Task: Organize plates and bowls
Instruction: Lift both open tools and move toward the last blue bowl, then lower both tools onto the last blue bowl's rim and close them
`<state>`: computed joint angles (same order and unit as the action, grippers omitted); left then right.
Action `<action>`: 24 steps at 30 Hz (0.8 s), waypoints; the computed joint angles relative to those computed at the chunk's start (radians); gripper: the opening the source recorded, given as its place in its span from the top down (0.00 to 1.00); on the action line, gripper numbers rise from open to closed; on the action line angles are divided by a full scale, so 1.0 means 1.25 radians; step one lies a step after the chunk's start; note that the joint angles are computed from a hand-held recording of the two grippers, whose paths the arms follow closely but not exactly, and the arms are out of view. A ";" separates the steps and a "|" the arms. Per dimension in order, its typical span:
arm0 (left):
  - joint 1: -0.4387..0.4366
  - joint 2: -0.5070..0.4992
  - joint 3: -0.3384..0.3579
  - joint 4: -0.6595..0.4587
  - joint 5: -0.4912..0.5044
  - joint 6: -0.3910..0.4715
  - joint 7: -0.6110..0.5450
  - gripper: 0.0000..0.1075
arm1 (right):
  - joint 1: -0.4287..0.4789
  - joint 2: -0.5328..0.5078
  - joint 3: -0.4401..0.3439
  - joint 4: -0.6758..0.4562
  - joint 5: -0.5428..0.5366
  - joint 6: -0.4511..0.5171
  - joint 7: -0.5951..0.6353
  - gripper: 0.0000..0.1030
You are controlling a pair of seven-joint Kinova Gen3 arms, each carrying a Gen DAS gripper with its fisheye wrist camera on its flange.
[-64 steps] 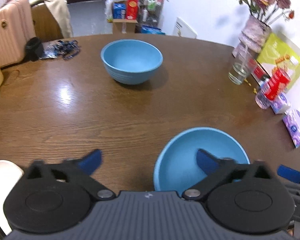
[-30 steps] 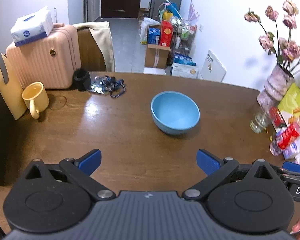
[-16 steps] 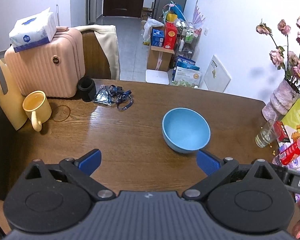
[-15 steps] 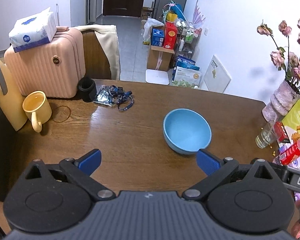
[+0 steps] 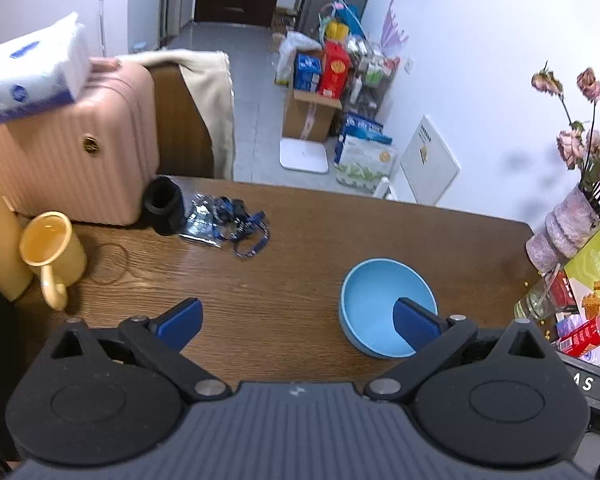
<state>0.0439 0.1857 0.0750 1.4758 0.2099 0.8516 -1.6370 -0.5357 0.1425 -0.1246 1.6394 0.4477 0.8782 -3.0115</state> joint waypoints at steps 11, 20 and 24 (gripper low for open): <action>0.096 0.169 -0.002 -0.132 -0.109 0.014 0.129 0.04 | 0.090 0.143 0.056 -0.095 -0.117 0.003 0.203 0.05; 0.152 0.303 -0.016 -0.250 -0.175 0.050 0.203 0.04 | 0.140 0.259 0.092 -0.179 -0.183 0.017 0.346 0.07; 0.166 0.345 -0.016 -0.283 -0.183 0.062 0.215 0.04 | 0.150 0.293 0.101 -0.201 -0.204 0.024 0.384 0.08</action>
<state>0.2517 0.6173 0.0553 1.1222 -0.0193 0.9294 -1.3683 -0.3486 0.5093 0.0022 1.3881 0.1929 0.9076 -2.5314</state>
